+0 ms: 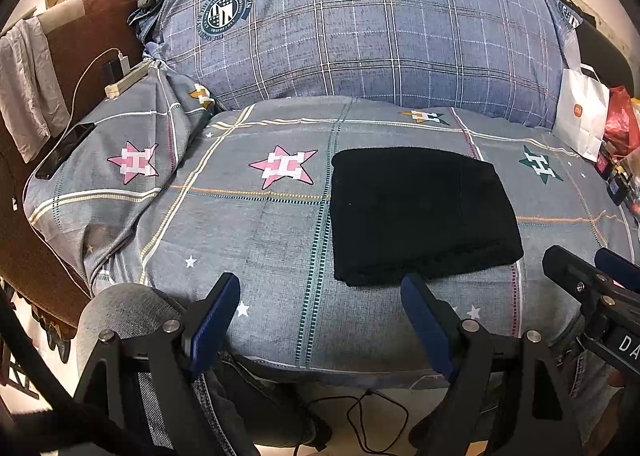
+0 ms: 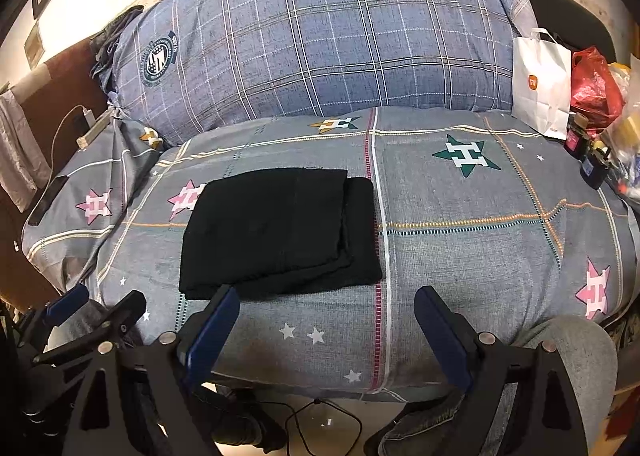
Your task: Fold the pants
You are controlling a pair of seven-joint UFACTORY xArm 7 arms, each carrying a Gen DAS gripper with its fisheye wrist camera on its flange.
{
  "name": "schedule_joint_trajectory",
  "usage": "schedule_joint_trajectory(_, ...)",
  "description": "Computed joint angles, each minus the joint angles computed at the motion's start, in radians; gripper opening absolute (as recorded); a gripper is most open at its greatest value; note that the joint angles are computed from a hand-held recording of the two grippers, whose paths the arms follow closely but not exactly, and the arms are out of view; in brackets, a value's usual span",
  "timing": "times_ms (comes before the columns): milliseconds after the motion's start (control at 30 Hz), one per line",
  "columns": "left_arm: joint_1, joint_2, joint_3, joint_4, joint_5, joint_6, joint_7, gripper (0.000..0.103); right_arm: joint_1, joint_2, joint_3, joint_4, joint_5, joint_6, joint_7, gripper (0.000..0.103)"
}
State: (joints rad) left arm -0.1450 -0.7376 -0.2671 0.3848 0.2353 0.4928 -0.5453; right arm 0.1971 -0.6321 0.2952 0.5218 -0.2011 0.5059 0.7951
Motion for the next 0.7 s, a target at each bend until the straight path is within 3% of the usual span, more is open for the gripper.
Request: schedule_joint_trajectory(700, -0.006, 0.053, 0.02, -0.004, -0.006, -0.044, 0.028, 0.083, -0.003, 0.069, -0.006, 0.016, -0.015, -0.011, 0.009, 0.091)
